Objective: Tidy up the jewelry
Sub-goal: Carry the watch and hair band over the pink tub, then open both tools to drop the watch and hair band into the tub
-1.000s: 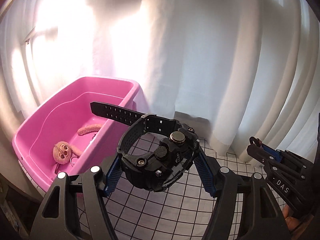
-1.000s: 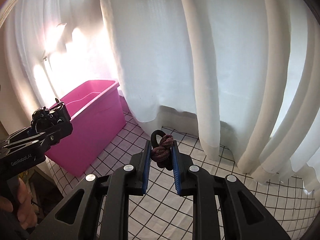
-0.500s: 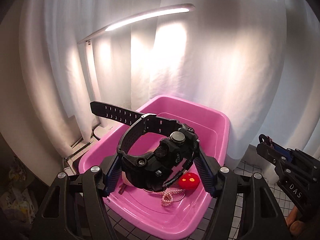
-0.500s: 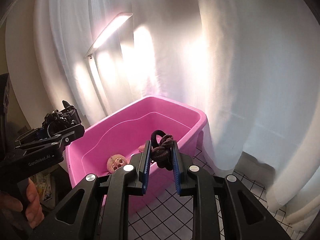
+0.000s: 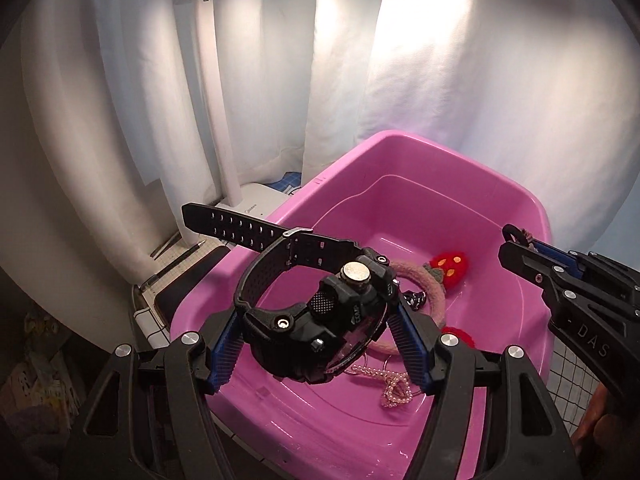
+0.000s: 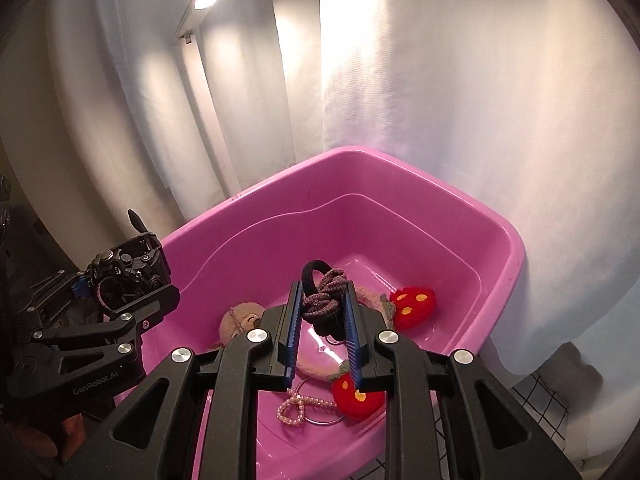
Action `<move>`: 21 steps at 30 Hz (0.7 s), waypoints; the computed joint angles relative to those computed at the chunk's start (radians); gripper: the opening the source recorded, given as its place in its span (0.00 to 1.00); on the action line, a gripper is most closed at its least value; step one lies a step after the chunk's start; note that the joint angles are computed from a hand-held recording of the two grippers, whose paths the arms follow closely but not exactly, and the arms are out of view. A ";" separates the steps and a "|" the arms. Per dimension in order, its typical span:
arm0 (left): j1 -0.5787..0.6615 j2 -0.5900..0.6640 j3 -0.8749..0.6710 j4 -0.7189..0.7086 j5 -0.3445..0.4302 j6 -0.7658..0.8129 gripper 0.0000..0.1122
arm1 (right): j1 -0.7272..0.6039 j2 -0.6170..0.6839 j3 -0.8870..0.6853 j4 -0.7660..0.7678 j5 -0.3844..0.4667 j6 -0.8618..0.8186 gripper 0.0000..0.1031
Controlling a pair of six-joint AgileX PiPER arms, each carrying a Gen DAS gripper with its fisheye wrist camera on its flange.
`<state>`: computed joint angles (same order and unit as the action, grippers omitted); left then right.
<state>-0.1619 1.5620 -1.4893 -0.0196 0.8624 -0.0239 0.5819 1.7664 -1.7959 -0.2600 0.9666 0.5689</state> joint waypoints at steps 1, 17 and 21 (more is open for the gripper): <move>0.003 0.010 -0.005 -0.009 0.007 0.005 0.58 | -0.004 0.019 -0.022 0.011 0.015 -0.011 0.19; -0.004 0.094 -0.077 0.027 0.088 -0.021 0.80 | -0.017 0.165 -0.194 -0.050 0.167 0.029 0.65; 0.003 0.096 -0.086 0.033 0.099 -0.031 0.83 | -0.008 0.153 -0.188 -0.073 0.182 0.050 0.66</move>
<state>-0.1590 1.6584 -1.5754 0.0134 0.9619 -0.0547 0.5741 1.9191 -1.9842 -0.3328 1.1481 0.6192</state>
